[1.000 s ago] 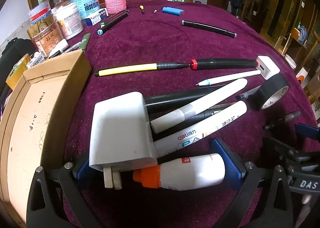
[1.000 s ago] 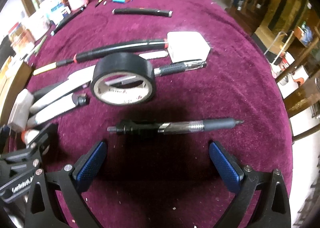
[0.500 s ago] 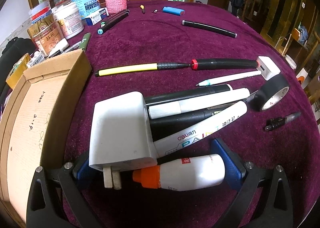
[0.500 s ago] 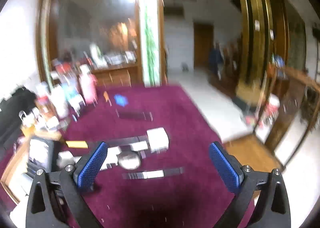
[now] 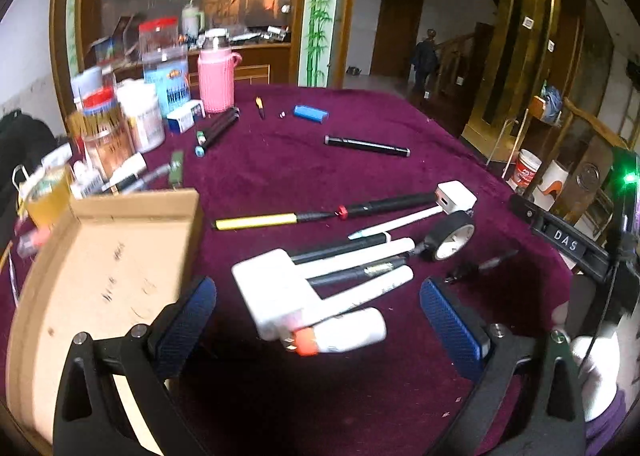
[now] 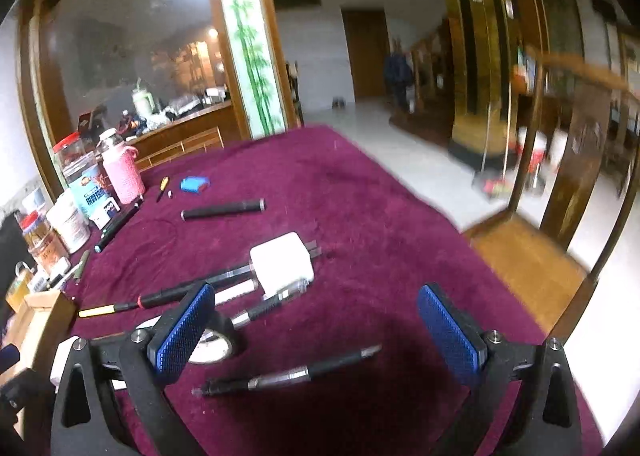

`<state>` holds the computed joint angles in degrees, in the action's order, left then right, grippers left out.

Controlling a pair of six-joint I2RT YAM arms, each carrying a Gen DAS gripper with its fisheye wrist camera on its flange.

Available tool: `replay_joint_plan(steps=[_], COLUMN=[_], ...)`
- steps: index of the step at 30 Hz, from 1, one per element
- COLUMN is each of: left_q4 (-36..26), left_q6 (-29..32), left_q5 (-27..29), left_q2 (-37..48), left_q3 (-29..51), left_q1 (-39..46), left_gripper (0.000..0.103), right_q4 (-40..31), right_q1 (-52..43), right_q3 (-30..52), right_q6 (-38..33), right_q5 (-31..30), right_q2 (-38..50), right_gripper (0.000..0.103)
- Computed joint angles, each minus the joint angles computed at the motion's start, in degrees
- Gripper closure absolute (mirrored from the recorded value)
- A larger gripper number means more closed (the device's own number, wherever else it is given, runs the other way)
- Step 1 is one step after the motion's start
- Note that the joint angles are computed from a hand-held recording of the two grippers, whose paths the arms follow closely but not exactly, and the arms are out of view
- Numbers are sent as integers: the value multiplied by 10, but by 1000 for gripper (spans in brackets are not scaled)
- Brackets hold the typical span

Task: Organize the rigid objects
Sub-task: 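Grasp the white glue bottle with orange cap with the left tool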

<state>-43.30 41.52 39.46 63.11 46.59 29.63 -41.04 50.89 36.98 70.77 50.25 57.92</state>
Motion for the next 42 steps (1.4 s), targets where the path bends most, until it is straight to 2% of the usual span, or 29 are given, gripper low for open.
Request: replay_joint_plan(steps=[3,6,8,11,13,14,15,16,17,25,27,29,32,35,37,39,40,42], left_q4=[-8,19,28,68,3,-14,-78,-111,-153,-149,-135,-131,-107,-57,-37,-11,-14,-61], left_q6=[27,22,16,-5,34,60,123,150,189,226,223,218,183,107,87,69,70,89], left_q5=[-19,-70,-85,-125,-96,-77,-59,-51,-35,-18,-26,-35,-49,-60,-60,-81,-80,-44], left_q2=[26,45,61,62,102,95,109,121,133,114,84,68,69,87,71,40,41,82], left_q3=[14,-5,-12,-37,-13,-15,2,14,28,19,-3,-16,-27,-37,-51,-74,-72,-41], left_q1=[-10,-52,-77,-108,-98,-89,-78,-70,-51,-17,-40,-61,-93,-121,-130,-143,-139,-106], left_gripper=[1,1,6,6,8,12,15,24,25,27,29,41,43,43,43,66,73,74], right_q4=[-34,-11,-3,20,22,23,25,30,33,38,39,40,40,40,45,56,59,70], right_q1=[15,-2,-11,-29,-29,-30,-31,-32,-35,-47,-50,-52,-53,-53,-54,-61,-64,-71], right_q3=[-2,-21,-25,-30,-30,-33,-34,-35,-36,-40,-40,-40,-40,-41,-43,-48,-50,-58], right_q6=[37,20,11,-11,-15,-17,-19,-22,-26,-30,-30,-31,-30,-29,-32,-40,-42,-47], right_q5=[28,0,-14,-43,-47,-49,-53,-56,-61,-81,-86,-90,-91,-89,-92,-103,-106,-116], right_q2=[-17,-49,-54,-53,-52,-54,-56,-56,-57,-60,-58,-57,-57,-58,-60,-65,-69,-81], right_gripper=[1,1,1,1,1,1,1,1,1,1,1,1,1,1,1,1,1,1])
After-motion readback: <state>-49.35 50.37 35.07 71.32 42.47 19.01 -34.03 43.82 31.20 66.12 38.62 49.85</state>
